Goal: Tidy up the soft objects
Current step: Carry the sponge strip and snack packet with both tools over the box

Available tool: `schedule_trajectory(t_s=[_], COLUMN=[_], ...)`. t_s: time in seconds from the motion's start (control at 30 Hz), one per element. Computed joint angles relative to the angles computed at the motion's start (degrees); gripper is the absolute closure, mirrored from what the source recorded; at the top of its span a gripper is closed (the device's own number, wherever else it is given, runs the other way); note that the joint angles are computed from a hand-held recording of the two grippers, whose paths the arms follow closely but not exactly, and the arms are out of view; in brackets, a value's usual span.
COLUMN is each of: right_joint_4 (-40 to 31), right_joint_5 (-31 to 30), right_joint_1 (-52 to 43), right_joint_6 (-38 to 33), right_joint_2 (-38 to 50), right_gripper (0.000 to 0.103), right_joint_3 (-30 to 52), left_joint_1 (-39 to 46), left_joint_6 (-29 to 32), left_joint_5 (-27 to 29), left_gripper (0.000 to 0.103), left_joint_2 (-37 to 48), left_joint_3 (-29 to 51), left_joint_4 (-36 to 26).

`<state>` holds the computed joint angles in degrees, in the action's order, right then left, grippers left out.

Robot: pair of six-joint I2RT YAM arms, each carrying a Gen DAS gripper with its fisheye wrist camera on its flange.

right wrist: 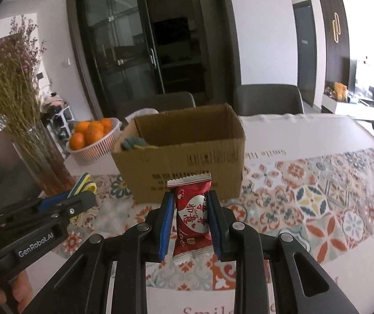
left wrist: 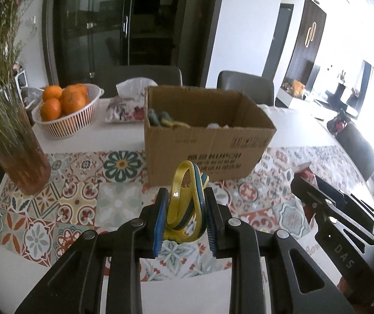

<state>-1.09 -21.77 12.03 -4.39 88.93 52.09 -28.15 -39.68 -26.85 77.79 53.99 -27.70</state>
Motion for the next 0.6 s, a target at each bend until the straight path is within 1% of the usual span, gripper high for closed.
schedule_trajectory(t_s=[0.13,0.3,0.43,0.6], right_joint_4=[-1.3,-1.9,-2.2,-1.8], right_joint_5=[-3.3,-5.4,-7.0,-7.8], right_joint_1=[-1.6,-2.5,-3.2,-3.1], right_joint_6=[-1.3,-2.7,-3.6,-3.9], right_joint_2=[1.4,2.8,4.5,6.2], right_gripper=[0.076,0.076,0.076,0.076], right_joint_3=[3.3,6.7,10.3,13.7], left_joint_1=[-0.5,-1.0,-0.9,-0.6], left_joint_6=[-1.0,-1.2,-0.6,1.7], left_joint_5=[-1.5,-3.9,-5.4,-7.1], left_gripper=[0.076,0.076,0.076,0.076], left_joint_2=[1.5,3.8,5.2,7.3], left_joint_3=[3.3,7.7,10.4,14.4], left_joint_4=[-1.5,-2.8,-2.8,-2.8])
